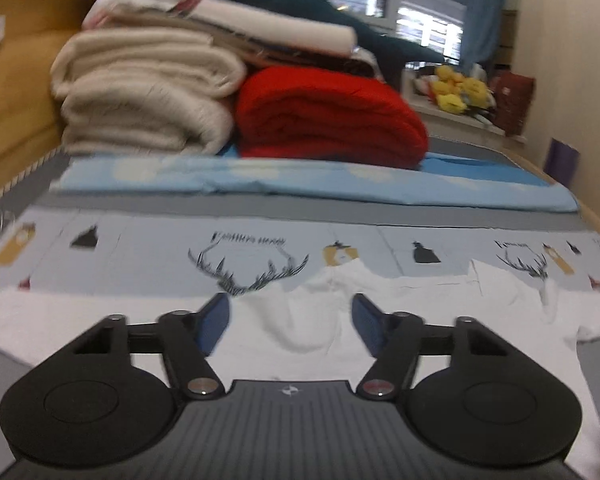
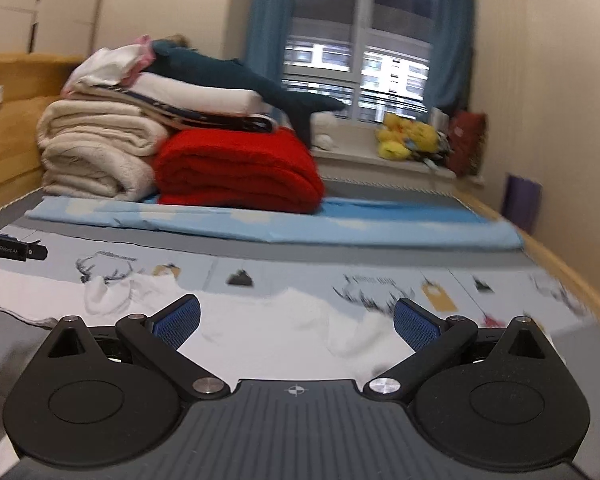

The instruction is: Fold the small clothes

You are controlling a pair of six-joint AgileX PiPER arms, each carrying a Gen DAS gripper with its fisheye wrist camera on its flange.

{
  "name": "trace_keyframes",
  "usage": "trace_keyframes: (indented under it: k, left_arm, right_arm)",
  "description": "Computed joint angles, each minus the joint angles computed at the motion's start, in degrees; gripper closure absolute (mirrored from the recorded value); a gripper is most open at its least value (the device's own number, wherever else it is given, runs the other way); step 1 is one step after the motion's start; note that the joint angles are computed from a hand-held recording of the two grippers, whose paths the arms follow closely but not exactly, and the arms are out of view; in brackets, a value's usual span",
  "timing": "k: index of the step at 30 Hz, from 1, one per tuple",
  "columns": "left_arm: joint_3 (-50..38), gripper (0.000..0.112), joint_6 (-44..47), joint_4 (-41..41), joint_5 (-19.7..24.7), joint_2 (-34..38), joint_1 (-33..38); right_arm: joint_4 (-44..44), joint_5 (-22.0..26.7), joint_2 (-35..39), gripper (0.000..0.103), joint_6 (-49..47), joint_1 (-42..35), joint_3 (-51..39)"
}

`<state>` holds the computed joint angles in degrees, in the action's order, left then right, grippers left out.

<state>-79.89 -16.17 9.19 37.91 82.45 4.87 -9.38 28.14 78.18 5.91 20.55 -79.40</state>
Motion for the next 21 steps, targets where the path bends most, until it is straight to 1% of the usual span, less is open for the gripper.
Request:
trace_keyframes:
  k: [2,3,5,7,10,11,12,13,14,15,17,19,21]
  left_arm:
    - [0.9,0.055,0.05,-0.67,-0.31,-0.19,1.31]
    - [0.72,0.06,-0.14,-0.18,-0.12,0.22,1.67]
    - [3.69,0.064,-1.12,1.33,-0.85,-1.19,2.71]
    - [4.47,0.068,-0.33,-0.09,-1.33,-0.83,5.6]
    - [5.36,0.069,-1.58,-0.34,-1.15,0.46,10.86]
    - [4.84,0.069,-2.82,0.47,-0.21,1.49,12.76]
    - [3.98,0.069,-3.83,0.37,0.93,2.84,15.29]
    - [2.49,0.069,-2.98,-2.03,1.57,4.49,18.5]
    - [1.61,0.069,-2.48,-4.34,1.66,5.68,21.56]
    - [0.93,0.069,-2.33,-5.93,1.69,6.74,24.4]
    - [-1.2,0.069,-2.81,-7.27,2.71,9.4,29.33]
    - [-4.37,0.069,-2.86,-9.72,4.61,12.49,34.0]
    - [-7.09,0.069,-1.8,-14.4,6.13,15.38,38.73]
  right_arm:
    - [2.01,1.88,5.64,0.001,-1.09,1.74,-8.21]
    - [3.3,1.89,8.53,0.001,-1.58,2.49,-11.79]
    - [4.46,2.17,13.75,0.001,-1.46,3.76,-17.66]
    - [4.7,1.52,17.48,0.001,-1.03,4.55,-20.62]
    - [5.93,-2.32,19.98,0.003,-1.12,4.66,-18.36]
    - [4.75,-1.6,20.7,0.005,-0.07,4.82,-18.08]
    - [1.28,1.41,22.34,0.007,2.89,5.44,-19.83]
    - [-0.8,4.44,23.78,0.012,4.83,5.97,-22.1]
    - [-0.6,6.82,25.39,0.016,4.63,5.98,-24.95]
    - [1.39,7.95,26.57,0.016,2.54,5.63,-27.19]
    - [4.83,8.02,28.11,0.016,-1.44,4.85,-30.07]
    - [4.71,7.29,29.24,0.018,-2.66,4.59,-31.23]
    - [3.56,8.42,31.23,0.027,-1.71,4.34,-33.56]
